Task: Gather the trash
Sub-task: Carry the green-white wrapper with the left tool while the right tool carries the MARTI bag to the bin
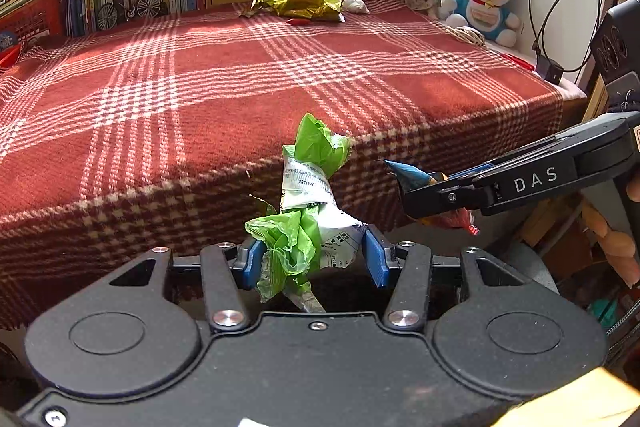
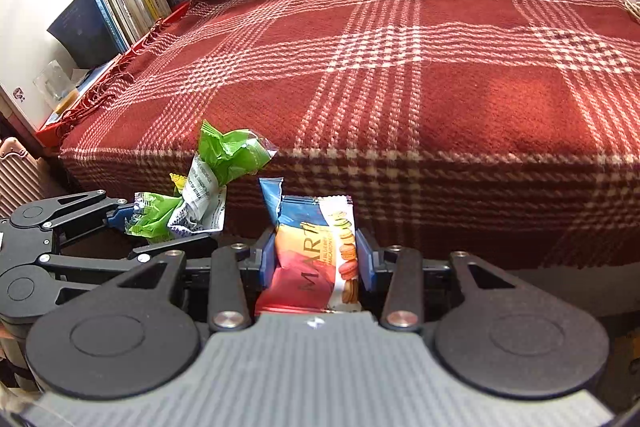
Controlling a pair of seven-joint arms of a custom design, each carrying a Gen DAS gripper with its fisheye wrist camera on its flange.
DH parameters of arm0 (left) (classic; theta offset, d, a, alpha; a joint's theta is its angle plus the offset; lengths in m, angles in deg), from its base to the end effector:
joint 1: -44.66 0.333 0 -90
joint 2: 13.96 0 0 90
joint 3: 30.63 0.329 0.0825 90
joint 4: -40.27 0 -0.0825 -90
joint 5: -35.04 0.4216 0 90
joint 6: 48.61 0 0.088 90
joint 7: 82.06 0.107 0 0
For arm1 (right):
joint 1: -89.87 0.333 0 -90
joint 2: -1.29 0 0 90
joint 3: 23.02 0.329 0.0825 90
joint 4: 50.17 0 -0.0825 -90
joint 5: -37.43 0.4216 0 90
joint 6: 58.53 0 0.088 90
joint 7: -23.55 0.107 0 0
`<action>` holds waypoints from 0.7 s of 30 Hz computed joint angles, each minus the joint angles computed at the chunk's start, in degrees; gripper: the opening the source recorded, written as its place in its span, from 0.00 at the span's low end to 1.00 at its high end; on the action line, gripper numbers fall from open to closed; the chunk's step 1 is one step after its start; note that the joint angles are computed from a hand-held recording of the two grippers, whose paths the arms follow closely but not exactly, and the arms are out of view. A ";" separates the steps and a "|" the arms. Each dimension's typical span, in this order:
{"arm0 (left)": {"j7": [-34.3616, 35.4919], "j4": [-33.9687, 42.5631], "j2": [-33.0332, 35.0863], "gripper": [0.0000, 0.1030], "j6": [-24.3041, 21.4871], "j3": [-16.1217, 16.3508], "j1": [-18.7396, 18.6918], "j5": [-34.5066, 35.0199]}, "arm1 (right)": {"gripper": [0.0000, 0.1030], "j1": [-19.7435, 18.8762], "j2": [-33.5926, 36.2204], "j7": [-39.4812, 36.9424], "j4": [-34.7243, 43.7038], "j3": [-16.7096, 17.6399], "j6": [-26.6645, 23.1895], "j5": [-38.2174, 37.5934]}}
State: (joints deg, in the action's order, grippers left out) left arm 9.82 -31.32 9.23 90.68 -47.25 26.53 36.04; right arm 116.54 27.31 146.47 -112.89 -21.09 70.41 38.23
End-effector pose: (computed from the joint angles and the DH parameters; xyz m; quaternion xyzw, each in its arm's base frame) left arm 0.6581 -0.3926 0.6451 -0.4389 0.8105 -0.3580 0.1494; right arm 0.6832 0.3645 0.6594 -0.6338 0.6928 -0.0720 0.3364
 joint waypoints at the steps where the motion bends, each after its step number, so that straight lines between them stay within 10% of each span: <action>1: 0.24 -0.48 -0.23 0.46 -0.36 -0.09 0.11 -0.13 | 0.45 -0.12 -0.44 0.17 -0.82 0.15 -0.15 0.46; 21: -3.14 10.83 9.48 0.47 -19.83 1.75 -3.42 2.77 | 0.47 -1.37 1.78 5.67 -3.00 1.15 -7.92 6.59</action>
State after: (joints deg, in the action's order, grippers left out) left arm 6.67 -20.48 18.71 70.85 -45.50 23.11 38.82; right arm 115.17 29.09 152.14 -115.89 -19.93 62.48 44.82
